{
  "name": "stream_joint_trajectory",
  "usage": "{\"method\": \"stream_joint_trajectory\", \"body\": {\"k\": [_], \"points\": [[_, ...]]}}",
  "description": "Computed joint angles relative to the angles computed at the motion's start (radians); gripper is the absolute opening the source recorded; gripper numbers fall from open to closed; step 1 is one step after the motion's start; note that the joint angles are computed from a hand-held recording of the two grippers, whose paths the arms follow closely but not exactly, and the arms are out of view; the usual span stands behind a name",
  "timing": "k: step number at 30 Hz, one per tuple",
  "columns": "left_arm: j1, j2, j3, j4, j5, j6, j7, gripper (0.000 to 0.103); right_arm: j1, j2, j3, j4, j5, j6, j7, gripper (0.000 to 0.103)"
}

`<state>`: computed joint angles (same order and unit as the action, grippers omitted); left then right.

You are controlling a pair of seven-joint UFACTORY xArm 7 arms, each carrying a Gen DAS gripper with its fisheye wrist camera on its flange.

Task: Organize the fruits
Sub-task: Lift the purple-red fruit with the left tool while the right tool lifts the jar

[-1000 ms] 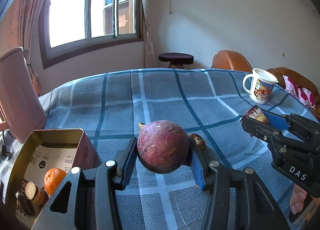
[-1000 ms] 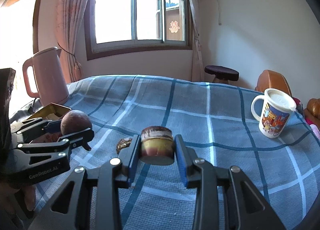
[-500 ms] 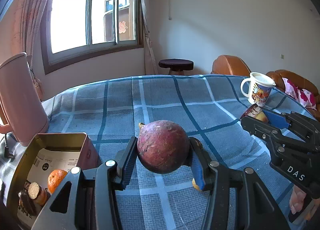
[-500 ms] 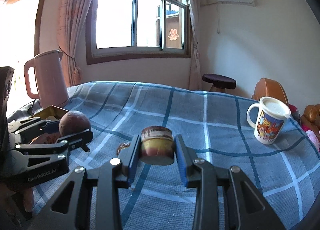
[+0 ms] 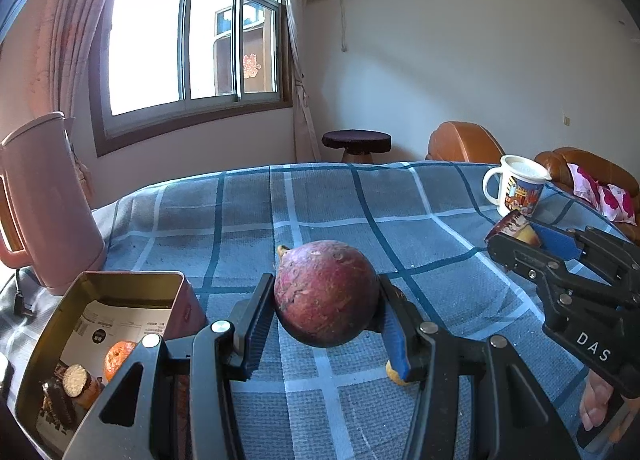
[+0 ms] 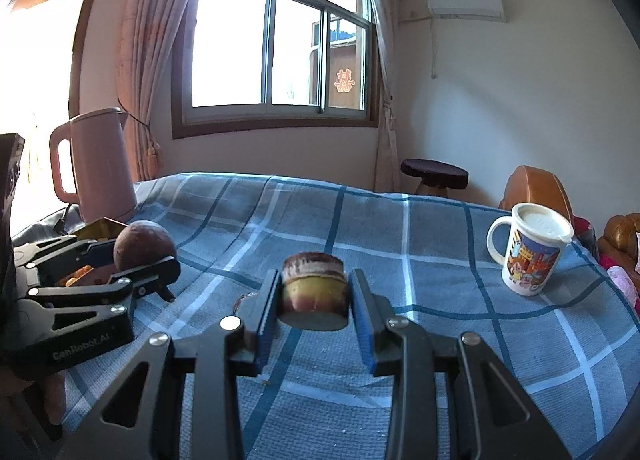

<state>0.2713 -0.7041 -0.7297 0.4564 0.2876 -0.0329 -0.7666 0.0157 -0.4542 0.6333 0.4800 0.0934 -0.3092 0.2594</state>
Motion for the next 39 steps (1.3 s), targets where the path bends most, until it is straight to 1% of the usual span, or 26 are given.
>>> {"method": "stream_joint_trajectory", "body": {"k": [6,15,29,33,39], "points": [[0.023,-0.031,-0.025,-0.007,-0.001,-0.011,-0.014,0.051,-0.008,-0.012,0.011,-0.008,0.007,-0.014,0.004,0.037],[0.036,-0.068,-0.040,-0.024,-0.013,-0.022,-0.027,0.051,-0.006,-0.021,0.013,-0.024,0.026,-0.043,-0.006,0.037],[0.070,-0.135,-0.085,-0.040,-0.021,-0.035,-0.051,0.051,0.001,-0.031,0.020,-0.037,0.066,-0.071,-0.030,0.037],[0.078,-0.153,-0.095,-0.044,-0.023,-0.037,-0.057,0.051,-0.005,-0.039,0.033,-0.043,0.079,-0.083,-0.034,0.037],[0.070,-0.180,-0.096,-0.056,-0.023,-0.032,-0.064,0.051,-0.015,-0.062,0.060,-0.051,0.093,-0.087,-0.042,0.037]]}}
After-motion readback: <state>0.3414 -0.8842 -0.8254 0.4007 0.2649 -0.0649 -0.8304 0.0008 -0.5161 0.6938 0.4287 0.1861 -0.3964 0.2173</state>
